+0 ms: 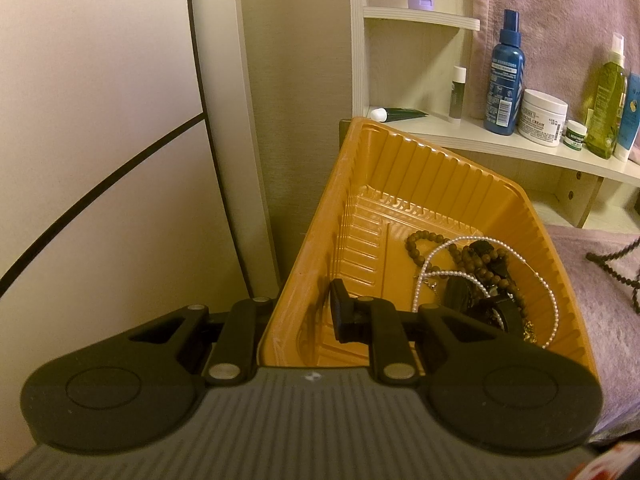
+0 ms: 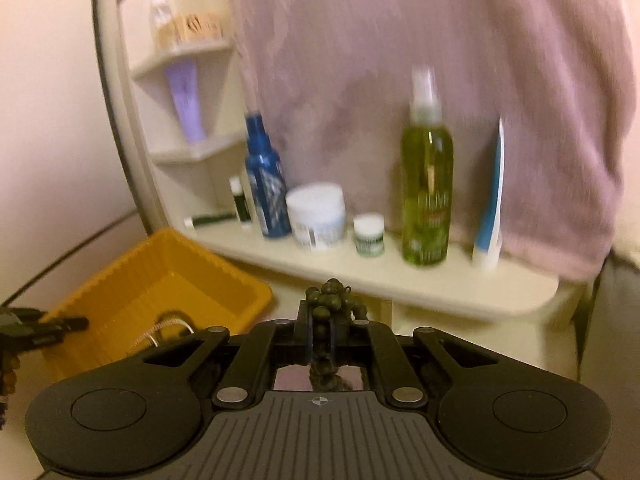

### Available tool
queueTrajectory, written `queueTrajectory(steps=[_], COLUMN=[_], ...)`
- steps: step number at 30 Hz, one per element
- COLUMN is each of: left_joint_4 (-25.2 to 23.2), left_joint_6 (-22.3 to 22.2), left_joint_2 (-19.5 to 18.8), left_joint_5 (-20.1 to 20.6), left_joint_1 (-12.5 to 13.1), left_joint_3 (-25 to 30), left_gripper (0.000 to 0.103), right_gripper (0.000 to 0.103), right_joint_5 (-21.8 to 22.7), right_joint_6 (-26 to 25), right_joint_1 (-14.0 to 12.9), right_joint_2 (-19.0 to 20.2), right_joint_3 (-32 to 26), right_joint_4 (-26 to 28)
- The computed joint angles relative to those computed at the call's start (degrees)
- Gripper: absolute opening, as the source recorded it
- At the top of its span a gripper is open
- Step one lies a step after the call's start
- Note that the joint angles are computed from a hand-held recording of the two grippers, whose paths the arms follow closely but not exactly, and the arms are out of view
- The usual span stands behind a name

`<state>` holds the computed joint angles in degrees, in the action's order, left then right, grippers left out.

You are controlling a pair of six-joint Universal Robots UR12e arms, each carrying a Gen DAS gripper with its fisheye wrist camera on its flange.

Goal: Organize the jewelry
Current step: 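Lift the green necklace with the right tool and release it into the tray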

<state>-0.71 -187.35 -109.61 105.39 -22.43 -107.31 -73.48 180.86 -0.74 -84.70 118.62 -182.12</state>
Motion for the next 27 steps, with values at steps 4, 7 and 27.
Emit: queueTrajectory(steps=[4,7,27], left_joint_4=[-0.03,-0.03,0.06], left_joint_6=[-0.26,-0.29,-0.58], left_joint_2=[0.04,0.04,0.04], left_joint_5=[-0.21,-0.27,-0.99], left_joint_1=[0.05,0.06,0.3], left_joint_3=[-0.03,-0.03,0.0], left_gripper=[0.018,0.018,0.017], right_gripper=[0.007,0.007,0.007], right_joint_5=[0.35,0.75,16.13], right_joint_6=[-1.27,-1.97,0.71], right_joint_1=[0.05,0.22,4.34], right_joint_2=[-1.37,-2.09,3.17], right_joint_3=[-1.09,-1.9,-12.05], right_joint_4=[0.31,0.41,-6.19])
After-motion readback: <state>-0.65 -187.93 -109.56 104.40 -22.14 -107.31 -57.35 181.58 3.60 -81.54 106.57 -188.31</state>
